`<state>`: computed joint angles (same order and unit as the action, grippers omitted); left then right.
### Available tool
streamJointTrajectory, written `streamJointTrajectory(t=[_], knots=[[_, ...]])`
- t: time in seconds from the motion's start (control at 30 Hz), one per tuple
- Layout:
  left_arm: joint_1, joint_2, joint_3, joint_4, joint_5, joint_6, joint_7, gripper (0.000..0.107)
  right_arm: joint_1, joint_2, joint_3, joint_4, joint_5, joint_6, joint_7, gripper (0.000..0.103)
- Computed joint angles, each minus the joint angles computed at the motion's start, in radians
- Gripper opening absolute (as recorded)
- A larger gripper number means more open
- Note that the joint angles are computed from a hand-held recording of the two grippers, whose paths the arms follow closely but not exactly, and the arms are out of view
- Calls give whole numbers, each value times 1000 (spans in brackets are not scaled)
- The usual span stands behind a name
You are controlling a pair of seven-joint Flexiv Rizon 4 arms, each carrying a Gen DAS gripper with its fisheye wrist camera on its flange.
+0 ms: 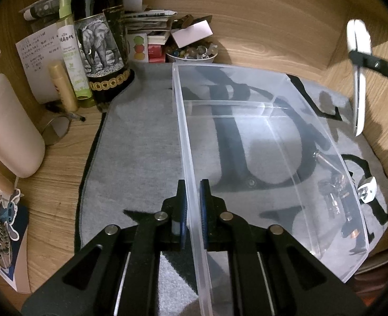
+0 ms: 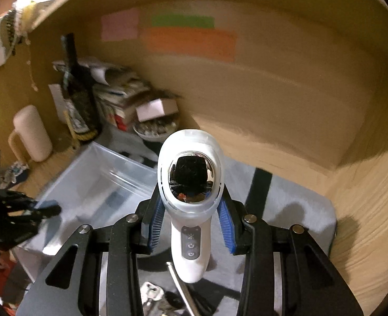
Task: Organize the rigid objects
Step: 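Carry the white device into the clear box and open the right tool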
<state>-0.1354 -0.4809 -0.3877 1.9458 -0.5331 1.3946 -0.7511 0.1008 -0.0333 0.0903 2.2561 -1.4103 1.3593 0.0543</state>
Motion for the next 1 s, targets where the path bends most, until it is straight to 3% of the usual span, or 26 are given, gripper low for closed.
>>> streamJointTrajectory(t=[0.23,0.47,0.73,1.0], knots=[[-4,-1,5,-1,13,3,-3,8,24,-11,11,-58,-69,22,47,35],[18,0,-23,12,5,20,17,8,71,-76,15,-108,-37,44,23,35],[50,-1,-66,29,-14,44,49,9,159,-177,6,-138,199,48,-154,35],[77,-3,-103,40,-30,58,74,9,237,-247,29,-171,521,-29,-430,35]])
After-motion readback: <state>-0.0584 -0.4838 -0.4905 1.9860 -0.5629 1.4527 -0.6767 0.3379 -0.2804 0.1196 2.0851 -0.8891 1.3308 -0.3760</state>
